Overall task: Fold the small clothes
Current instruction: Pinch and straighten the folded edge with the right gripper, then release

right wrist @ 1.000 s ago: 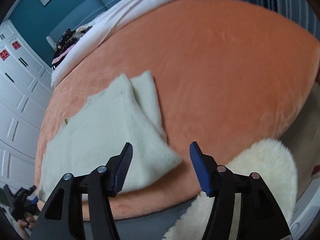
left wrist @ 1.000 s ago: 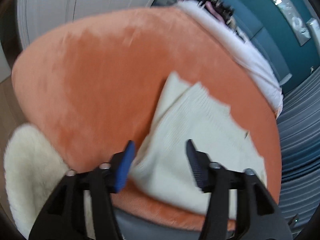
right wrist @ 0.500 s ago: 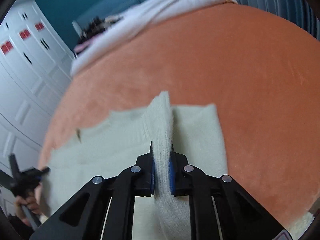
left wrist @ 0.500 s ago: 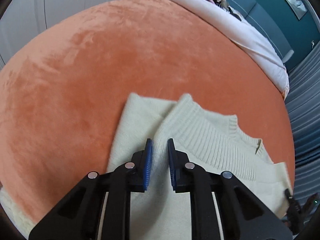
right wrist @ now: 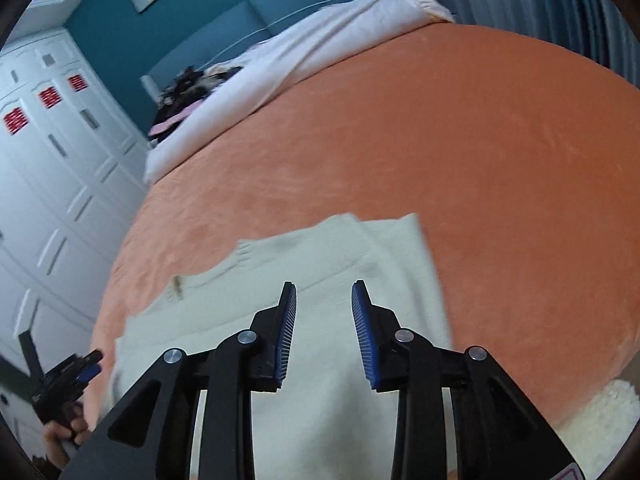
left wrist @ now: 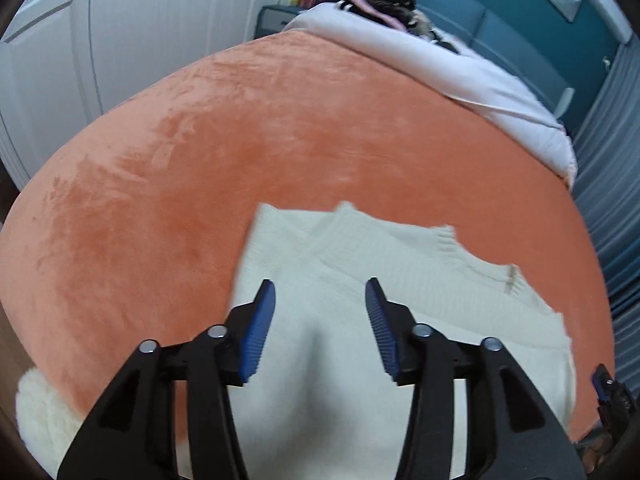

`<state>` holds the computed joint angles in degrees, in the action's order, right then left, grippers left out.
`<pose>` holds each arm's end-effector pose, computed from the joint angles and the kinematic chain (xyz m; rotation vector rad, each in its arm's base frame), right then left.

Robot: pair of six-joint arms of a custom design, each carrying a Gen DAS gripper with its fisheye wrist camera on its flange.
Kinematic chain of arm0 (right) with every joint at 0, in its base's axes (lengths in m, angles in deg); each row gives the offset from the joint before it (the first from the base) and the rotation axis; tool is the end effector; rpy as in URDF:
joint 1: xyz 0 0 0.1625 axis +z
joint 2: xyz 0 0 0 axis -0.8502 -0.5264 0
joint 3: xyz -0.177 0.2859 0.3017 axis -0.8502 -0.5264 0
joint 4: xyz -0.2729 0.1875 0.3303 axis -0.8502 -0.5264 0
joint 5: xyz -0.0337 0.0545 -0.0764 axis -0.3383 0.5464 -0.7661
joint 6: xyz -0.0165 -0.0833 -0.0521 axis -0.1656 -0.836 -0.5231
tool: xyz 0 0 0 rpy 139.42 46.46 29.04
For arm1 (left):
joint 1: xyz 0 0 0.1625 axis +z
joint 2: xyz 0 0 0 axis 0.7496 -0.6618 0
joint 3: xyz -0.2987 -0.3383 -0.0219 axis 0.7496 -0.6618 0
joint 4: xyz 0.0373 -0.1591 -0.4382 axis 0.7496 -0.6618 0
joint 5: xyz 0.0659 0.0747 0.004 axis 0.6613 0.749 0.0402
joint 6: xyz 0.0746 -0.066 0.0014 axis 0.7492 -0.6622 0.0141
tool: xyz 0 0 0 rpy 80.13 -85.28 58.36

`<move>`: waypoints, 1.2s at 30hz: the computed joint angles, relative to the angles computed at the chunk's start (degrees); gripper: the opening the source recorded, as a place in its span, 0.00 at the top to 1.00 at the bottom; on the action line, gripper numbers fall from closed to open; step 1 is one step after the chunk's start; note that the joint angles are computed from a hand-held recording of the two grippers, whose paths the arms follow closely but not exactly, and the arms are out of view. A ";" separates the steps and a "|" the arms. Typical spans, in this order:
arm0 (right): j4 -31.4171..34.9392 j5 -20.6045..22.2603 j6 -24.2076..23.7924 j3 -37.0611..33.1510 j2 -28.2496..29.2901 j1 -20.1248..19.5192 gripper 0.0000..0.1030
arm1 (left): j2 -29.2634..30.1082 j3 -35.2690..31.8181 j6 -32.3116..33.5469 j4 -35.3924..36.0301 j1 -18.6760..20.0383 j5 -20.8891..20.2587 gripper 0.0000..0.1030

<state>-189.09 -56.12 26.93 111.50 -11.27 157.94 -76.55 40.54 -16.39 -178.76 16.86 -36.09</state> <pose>0.2111 -0.6519 0.1571 0.1795 -2.6559 0.9545 -0.0463 -0.6129 0.3005 -0.3086 2.2941 -1.0742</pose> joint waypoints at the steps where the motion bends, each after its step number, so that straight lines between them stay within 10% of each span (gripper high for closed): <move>1: 2.35 0.00 -1.74 -0.14 0.48 0.73 0.71 | -0.08 1.28 -0.19 -0.36 -0.90 -0.41 0.54; 5: 5.64 -7.04 -6.04 1.27 3.89 2.67 0.74 | 1.20 2.93 -3.06 4.36 -1.49 -0.88 0.55; 9: 2.24 -8.45 -3.43 6.01 -0.50 -0.62 1.00 | -1.70 6.87 -0.63 0.91 0.53 -2.83 0.71; 14: 4.46 -8.24 2.06 9.91 -6.85 -4.65 1.00 | -3.43 8.46 1.46 -2.24 1.71 -5.89 0.76; 19: -3.56 -13.68 -5.11 9.95 -4.36 -1.08 1.00 | -2.50 9.55 2.31 -7.22 1.83 -6.01 0.73; 24: 3.93 -8.69 6.57 8.40 -6.28 -4.46 1.00 | -3.17 10.89 6.45 -11.00 2.56 -8.81 0.73; 31: 0.85 -18.30 -4.88 2.90 -0.05 -0.50 1.00 | -2.94 12.12 9.23 -15.45 2.93 -10.31 0.73; 36: 0.76 -19.19 -1.90 2.70 0.22 -1.06 1.00 | -3.56 12.57 9.92 -15.67 3.19 -11.51 0.73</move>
<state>-188.33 -75.30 25.04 114.20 -11.04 156.88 -80.11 53.11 -6.47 -194.43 20.05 -47.60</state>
